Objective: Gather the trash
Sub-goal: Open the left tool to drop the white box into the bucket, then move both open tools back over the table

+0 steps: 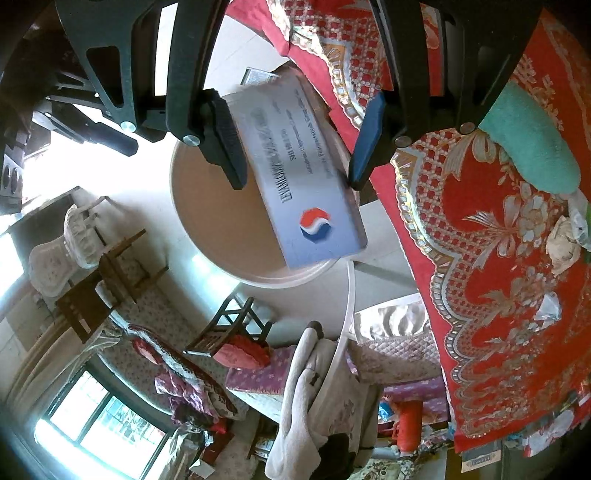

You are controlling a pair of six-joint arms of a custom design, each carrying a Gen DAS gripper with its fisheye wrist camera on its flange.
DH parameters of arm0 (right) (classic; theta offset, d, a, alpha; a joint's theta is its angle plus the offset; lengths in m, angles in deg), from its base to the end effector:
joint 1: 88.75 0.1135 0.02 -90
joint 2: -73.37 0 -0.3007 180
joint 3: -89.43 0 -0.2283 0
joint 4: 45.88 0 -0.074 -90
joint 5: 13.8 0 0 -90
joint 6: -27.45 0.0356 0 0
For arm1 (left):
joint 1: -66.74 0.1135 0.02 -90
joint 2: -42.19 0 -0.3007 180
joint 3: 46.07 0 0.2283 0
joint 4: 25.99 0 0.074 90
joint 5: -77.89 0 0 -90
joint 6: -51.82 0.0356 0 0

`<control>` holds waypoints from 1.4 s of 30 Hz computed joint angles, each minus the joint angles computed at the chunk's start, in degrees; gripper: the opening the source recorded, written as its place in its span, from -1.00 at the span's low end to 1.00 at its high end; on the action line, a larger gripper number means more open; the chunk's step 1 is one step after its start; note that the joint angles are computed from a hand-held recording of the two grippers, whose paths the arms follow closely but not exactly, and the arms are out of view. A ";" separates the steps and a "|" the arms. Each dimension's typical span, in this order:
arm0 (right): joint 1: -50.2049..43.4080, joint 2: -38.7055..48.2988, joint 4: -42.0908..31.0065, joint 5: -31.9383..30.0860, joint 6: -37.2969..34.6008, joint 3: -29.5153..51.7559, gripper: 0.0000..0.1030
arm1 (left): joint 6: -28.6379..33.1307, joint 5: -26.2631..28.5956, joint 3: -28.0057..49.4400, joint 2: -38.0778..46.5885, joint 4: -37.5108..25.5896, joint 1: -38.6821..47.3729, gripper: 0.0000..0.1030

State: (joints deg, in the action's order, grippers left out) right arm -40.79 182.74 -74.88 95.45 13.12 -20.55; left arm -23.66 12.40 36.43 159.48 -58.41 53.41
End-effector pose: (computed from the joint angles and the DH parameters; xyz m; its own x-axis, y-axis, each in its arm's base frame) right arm 0.2337 0.2417 0.1524 -0.7545 0.5292 -0.3882 0.4497 0.8476 0.2816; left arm 0.3728 -0.1035 0.1524 -0.7766 0.4185 -0.4709 0.5794 0.7679 -0.2731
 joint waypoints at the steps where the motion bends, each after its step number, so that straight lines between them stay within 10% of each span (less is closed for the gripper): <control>1: -0.14 -0.08 0.20 -0.17 -0.15 -0.19 0.15 | -0.24 0.35 0.03 0.00 -0.01 0.07 0.26; 20: -0.83 3.56 0.58 -2.03 -4.41 4.50 0.18 | -1.42 -0.63 -1.90 -2.88 1.59 4.11 0.38; 42: 0.58 16.82 -9.26 -2.79 -13.51 31.84 0.29 | 4.44 -2.24 1.60 -4.00 0.34 20.57 0.38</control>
State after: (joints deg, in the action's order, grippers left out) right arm -40.21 199.57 -84.14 92.66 -0.39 11.29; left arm -19.22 10.16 38.03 155.49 -58.07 73.98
